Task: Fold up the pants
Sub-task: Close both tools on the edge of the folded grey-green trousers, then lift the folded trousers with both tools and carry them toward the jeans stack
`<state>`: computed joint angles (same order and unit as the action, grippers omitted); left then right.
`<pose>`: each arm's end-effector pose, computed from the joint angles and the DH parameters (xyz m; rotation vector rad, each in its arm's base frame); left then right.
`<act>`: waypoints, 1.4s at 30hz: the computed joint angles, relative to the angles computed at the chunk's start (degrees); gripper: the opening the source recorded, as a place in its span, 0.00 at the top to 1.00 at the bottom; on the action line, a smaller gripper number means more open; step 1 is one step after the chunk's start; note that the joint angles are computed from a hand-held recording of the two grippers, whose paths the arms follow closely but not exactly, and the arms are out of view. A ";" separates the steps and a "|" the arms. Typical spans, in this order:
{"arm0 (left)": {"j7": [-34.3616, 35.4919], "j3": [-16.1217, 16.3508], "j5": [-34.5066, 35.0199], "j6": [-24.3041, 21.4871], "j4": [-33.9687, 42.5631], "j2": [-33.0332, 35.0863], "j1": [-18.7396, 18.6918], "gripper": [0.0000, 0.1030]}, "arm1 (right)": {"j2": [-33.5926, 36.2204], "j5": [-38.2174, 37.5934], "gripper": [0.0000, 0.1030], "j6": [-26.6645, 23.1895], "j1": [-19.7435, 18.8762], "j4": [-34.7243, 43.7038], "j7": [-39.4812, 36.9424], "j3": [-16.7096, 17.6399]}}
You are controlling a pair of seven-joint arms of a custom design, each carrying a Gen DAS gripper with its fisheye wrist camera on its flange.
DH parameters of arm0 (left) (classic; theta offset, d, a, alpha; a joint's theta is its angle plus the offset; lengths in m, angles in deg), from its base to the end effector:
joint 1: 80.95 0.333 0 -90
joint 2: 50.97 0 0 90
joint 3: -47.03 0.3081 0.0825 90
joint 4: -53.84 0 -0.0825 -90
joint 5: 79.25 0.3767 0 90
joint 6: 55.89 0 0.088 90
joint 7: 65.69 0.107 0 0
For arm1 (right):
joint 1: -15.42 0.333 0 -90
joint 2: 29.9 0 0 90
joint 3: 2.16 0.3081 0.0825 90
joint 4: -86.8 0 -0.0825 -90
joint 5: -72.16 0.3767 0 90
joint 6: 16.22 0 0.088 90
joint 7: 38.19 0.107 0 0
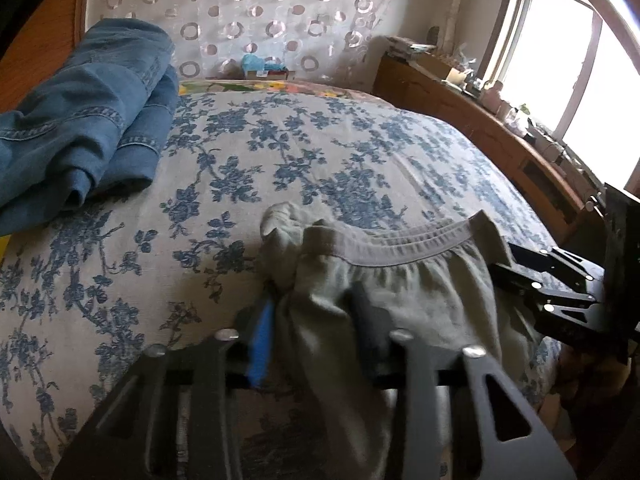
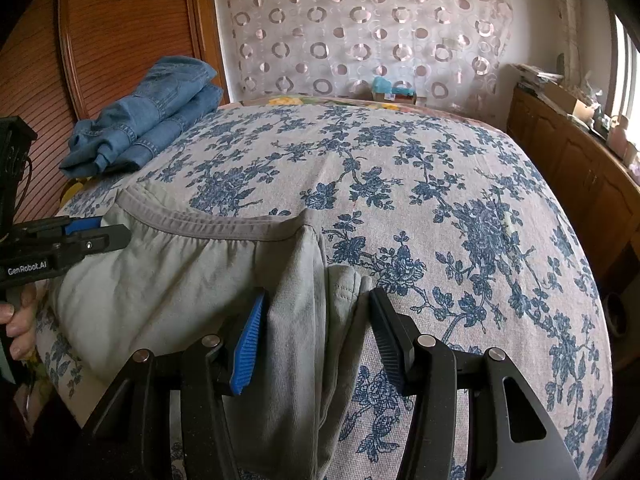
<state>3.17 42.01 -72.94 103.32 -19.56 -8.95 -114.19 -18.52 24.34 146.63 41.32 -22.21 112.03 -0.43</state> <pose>0.6231 -0.4700 0.4045 -1.5710 2.2219 -1.0478 0.5467 0.3288 0.4652 -1.8000 1.5613 -0.6689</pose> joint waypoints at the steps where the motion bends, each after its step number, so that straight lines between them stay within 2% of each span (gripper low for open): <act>1: -0.11 0.21 0.27 0.33 -0.25 -0.16 -0.21 0.75 | -0.02 0.04 0.48 0.14 -0.04 -0.06 0.00 -0.01; 5: 0.16 -0.04 0.29 3.87 -2.52 -1.41 -0.16 0.83 | 0.07 0.12 0.49 0.01 -0.01 0.06 -0.24 0.04; 11: -0.06 0.37 -0.61 8.26 -7.47 -4.84 -0.71 0.84 | 0.24 0.62 0.58 0.70 -0.04 0.10 -0.89 0.03; 15: -1.20 2.36 0.33 10.38 -10.05 -6.56 -2.59 0.84 | -0.05 3.18 0.71 2.83 -0.90 -0.80 -2.51 0.41; 18: -0.78 2.06 0.04 12.68 -12.21 -7.68 -2.54 0.84 | -0.31 3.33 0.84 3.22 -0.58 -1.21 -2.30 0.09; 20: -1.22 3.55 0.55 13.12 -12.67 -8.05 -3.85 0.86 | -0.48 2.43 0.87 2.82 -0.07 -1.22 -1.62 -0.15; 25: -1.36 4.62 0.58 16.60 -16.40 -10.76 -4.99 0.88 | -1.75 -3.31 0.88 3.07 1.12 -1.97 5.00 -1.04; 32: -0.03 6.07 -0.89 21.23 -19.88 -13.68 -6.82 0.90 | -5.56 -14.38 0.88 5.08 0.22 -3.74 15.48 -0.31; 35: -0.21 9.84 -1.87 23.22 -21.27 -14.79 -10.10 0.90 | -7.09 -20.98 0.88 5.89 -0.64 -4.24 21.52 0.36; 39: 0.99 12.27 -3.70 24.95 -22.59 -16.11 -12.48 0.90 | -8.87 -27.48 0.88 5.50 -1.76 -4.44 26.52 2.01; 42: 1.89 15.32 -5.42 26.41 -23.70 -17.03 -15.35 0.90 | -9.96 -31.86 0.88 5.29 -2.37 -4.58 30.23 3.21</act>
<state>5.06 57.33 -78.35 129.73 -43.26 -25.98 -129.54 -28.48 -7.52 151.91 38.95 -26.79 142.26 2.78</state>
